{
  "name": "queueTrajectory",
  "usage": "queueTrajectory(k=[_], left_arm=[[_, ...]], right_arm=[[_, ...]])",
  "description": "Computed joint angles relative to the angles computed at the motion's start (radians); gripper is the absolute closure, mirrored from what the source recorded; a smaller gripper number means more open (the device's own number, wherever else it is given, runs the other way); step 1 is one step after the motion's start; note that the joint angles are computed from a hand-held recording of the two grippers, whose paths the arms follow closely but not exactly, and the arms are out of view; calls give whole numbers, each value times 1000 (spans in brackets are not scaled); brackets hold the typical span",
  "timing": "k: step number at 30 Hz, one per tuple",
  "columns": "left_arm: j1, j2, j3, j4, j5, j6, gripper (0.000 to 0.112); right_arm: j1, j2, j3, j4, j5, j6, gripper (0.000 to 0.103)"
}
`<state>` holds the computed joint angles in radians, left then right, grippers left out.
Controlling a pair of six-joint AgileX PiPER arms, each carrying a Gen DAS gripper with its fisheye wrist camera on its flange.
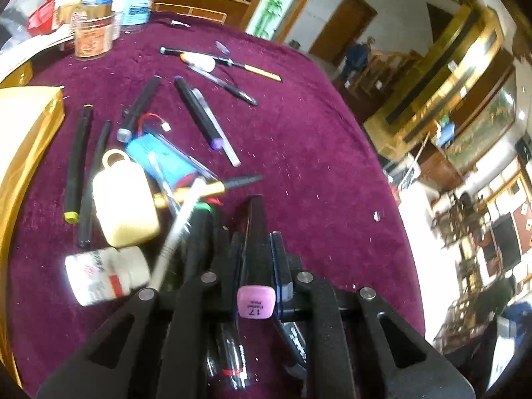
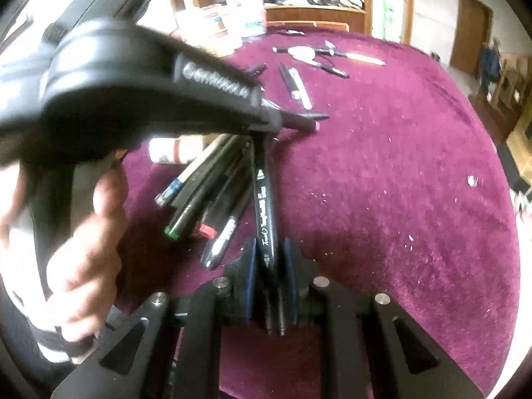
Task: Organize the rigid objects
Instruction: 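Grasp a black marker with the right tool while the left tool grasps another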
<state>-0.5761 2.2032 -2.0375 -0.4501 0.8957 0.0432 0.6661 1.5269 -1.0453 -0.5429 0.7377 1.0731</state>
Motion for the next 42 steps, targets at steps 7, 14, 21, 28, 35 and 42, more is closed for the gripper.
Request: queueTrajectory(k=[7, 14, 21, 28, 35, 42], left_arm=[[22, -4, -7, -2, 17, -29, 101], [25, -65, 73, 0, 53, 3, 101], [-21, -46, 65, 71, 76, -11, 101], [-85, 13, -6, 211, 97, -64, 101], [-149, -6, 55, 368, -1, -128, 98], [-197, 38, -5, 499, 8, -212, 100]], right_arm=[[-40, -37, 100, -30, -47, 82, 90], [-191, 3, 64, 78, -138, 30, 90], [-207, 5, 109, 51, -214, 125, 90], [-245, -35, 160, 48, -254, 153, 90], [-251, -59, 199, 9, -295, 187, 90], [-235, -128, 272, -99, -284, 339, 90]])
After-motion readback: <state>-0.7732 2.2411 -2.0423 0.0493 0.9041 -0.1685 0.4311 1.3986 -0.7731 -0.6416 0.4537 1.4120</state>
